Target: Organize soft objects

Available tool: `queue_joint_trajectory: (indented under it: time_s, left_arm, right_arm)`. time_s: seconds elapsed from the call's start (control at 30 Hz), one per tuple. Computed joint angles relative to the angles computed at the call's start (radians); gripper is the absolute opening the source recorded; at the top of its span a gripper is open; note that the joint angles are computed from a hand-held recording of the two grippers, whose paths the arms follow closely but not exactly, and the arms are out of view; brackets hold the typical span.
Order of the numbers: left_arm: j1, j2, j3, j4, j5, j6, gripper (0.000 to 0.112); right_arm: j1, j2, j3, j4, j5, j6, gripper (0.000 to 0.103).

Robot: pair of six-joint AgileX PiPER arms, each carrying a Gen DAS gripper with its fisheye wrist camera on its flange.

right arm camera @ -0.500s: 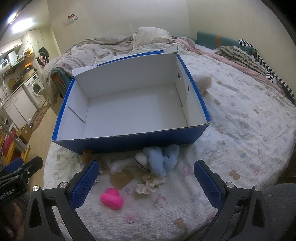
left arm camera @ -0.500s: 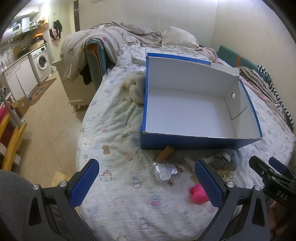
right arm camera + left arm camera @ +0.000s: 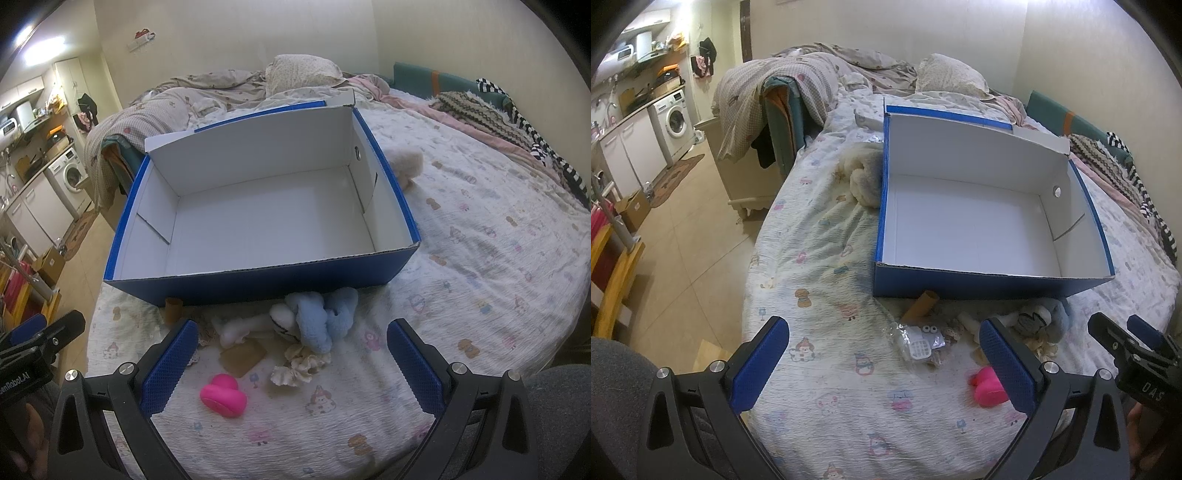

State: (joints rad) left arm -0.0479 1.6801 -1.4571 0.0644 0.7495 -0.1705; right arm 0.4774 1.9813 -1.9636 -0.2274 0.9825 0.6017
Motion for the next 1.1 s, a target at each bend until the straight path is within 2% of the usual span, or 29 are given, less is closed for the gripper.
queue_joint_trajectory:
  time_s: [0.2,0.37,1.1]
  left_arm:
    - [0.003,0.001,-0.001,-0.004,-0.001,0.005,0.103]
    - [-0.002,0.005,-0.010,0.006,0.006,-0.007,0.103]
    - [-0.003,0.004,-0.015,0.006,0.012,-0.010,0.103]
  right_arm:
    - [0.006,0.016,-0.044,-0.003,0.028,0.001,0.103]
    - [0.002,-0.006,0.014,-0.007,-0.009,0.005,0.103]
    - [0.005,-0.001,0.007,-0.010,-0.005,0.009,0.103]
